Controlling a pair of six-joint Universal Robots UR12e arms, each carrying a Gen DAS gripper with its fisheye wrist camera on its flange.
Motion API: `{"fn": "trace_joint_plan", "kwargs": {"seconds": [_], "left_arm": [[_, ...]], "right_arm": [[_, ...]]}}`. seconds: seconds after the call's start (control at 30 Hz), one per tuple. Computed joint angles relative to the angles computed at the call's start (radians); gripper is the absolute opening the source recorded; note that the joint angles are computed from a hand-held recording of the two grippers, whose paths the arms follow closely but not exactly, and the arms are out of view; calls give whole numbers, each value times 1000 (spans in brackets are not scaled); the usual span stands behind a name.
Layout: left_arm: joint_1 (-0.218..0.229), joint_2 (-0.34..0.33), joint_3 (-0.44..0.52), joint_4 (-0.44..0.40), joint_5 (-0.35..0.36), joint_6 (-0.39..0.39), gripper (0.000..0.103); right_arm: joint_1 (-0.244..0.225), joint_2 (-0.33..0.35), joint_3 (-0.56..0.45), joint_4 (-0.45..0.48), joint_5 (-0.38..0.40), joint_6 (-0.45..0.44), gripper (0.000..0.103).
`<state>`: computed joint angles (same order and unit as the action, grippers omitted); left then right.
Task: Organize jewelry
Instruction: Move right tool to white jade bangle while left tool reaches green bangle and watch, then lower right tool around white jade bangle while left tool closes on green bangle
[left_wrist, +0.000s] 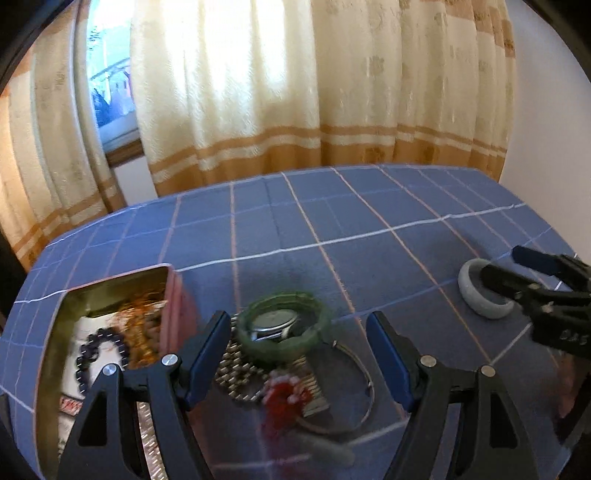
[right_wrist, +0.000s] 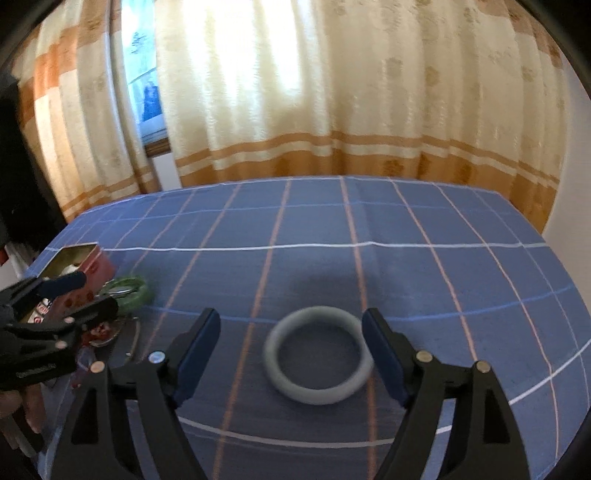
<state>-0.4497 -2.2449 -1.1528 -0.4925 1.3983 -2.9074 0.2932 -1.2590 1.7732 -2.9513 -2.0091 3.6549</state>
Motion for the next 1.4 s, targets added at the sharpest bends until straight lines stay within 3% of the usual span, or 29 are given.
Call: {"fn": "trace_joint_plan", "kwargs": {"seconds": [0.2,0.3,0.57,0.83,0.93,1.1,1.4], "left_arm": [[-17,-25,37,-51,36,46,72],[-17,-28,40,-43,47,47,54],[-23,-28,34,-16,61,82,27],[-25,-7,-3,24,10,118,26],[-27,-17,26,-57,-3,116,26],[-9,-43,89,-184,-62,38,8],[-7,-7,6,-12,-64,4,7]], "right_arm": [[-20,-17,16,39,19,81,87],[-21,-17,13,53,25,85,87],[-26,-22,16,64,28,92,87],[-33,-27,22,66,38,108,87],[-35,-28,23,66,39,113,87],[-39,-31,28,66,41,129,87],[-35,-29,23,74,29,129,87]]}}
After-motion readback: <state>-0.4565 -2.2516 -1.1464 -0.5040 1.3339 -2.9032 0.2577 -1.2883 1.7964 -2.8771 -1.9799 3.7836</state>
